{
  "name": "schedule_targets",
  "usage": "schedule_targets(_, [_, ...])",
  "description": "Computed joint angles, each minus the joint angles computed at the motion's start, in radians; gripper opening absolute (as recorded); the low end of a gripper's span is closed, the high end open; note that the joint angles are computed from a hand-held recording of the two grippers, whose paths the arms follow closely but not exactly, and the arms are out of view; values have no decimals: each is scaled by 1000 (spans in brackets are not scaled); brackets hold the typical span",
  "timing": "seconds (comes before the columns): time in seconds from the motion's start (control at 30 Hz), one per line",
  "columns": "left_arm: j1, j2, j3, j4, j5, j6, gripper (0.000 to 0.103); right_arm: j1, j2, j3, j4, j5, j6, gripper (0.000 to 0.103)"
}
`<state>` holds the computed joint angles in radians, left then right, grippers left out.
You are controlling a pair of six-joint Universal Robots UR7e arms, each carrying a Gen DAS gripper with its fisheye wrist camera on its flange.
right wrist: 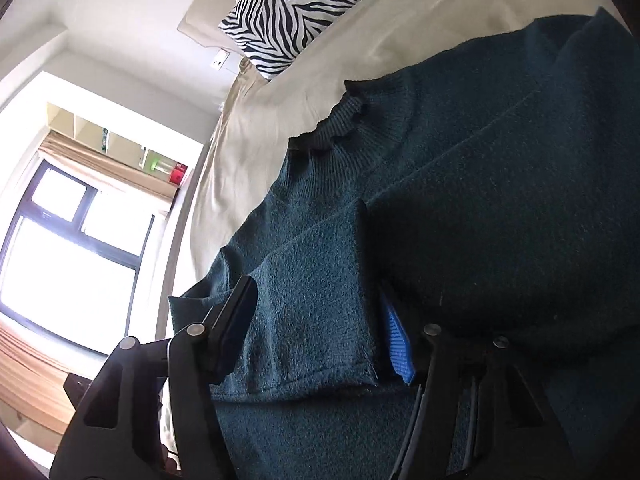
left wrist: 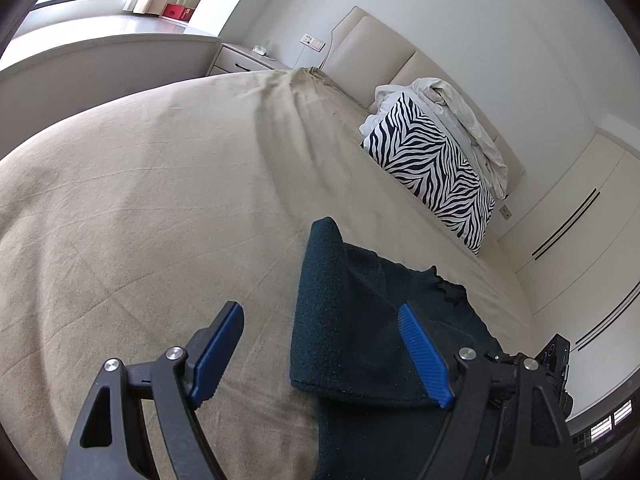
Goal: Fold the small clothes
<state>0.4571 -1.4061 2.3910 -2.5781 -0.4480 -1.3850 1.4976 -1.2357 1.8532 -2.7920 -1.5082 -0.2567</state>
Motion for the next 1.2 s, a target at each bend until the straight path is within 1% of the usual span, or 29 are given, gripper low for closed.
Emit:
schedule_targets(0.07, [1, -1, 0, 2, 3, -3, 81, 26, 16, -21, 13, -72, -13, 18])
schedule_targets(0.1, [2, -3, 0, 4, 5, -6, 81, 31, 17, -24, 8, -88, -7, 13])
schedule_targets(0.13, [3, -5, 1, 3, 7, -8, 81, 34, 12, -23, -1, -95, -2, 11])
schedule_targets(0.23, [2, -10, 5, -7, 12, -9, 81, 45, -24, -7, -31, -112, -11, 7])
schedule_targets(0.27, [2, -11, 5, -4, 14, -10, 81, 49, -34, -2, -51, -123, -22, 4])
schedule_targets(0.33, [2, -9, 5, -1, 15, -13, 81, 47, -52, -6, -69, -136, -30, 4])
schedule_targets(0.4, [3, -12, 4, 1, 13, -12, 81, 35, -54, -33, -46, -141, -7, 3])
schedule_targets(0.43, [3, -13, 4, 4, 12, -14, 81, 27, -59, -44, -17, -132, 6, 3])
schedule_targets(0.5, [3, -12, 6, -2, 11, -10, 81, 15, -67, -58, 64, -100, 8, 5])
schedule_targets(0.53, [4, -12, 5, -3, 10, -6, 81, 17, -70, -48, 62, -107, 7, 5])
schedule_targets(0.57, [3, -10, 5, -2, 9, -5, 81, 23, -70, -37, 45, -127, -4, 10])
schedule_targets(0.6, [2, -10, 5, 1, 7, -6, 81, 29, -65, -27, 25, -138, -20, 17])
schedule_targets(0.67, [1, -13, 7, 6, 5, -8, 81, 32, -53, -14, 12, -133, -23, 61])
schedule_targets(0.7, [0, -16, 8, 7, 4, -9, 81, 33, -48, -12, 13, -128, -15, 62])
schedule_targets(0.77, [1, -17, 9, -1, 5, -6, 81, 48, -25, -28, 38, -157, -22, 62])
schedule_targets(0.83, [0, -18, 9, -10, 4, 2, 81, 60, -9, -40, 66, -170, -43, 56])
schedule_targets(0.87, [-2, -16, 9, -11, 4, 1, 81, 71, 2, -47, 77, -199, -57, 43])
schedule_targets(0.9, [-3, -16, 9, -10, 4, 3, 81, 86, 16, -55, 85, -245, -68, 31])
schedule_targets(0.93, [-4, -17, 8, -8, 4, 3, 81, 97, 27, -57, 79, -283, -75, 26])
schedule_targets(1.0, [-6, -18, 8, 2, 7, -4, 81, 102, 32, -56, 59, -310, -79, 8])
schedule_targets(1.07, [-12, -25, 12, 18, 11, -24, 81, 97, 17, -45, 41, -292, -79, 7])
schedule_targets(1.2, [-13, -31, 12, 36, 21, -45, 81, 101, -14, -27, -10, -287, -97, 6])
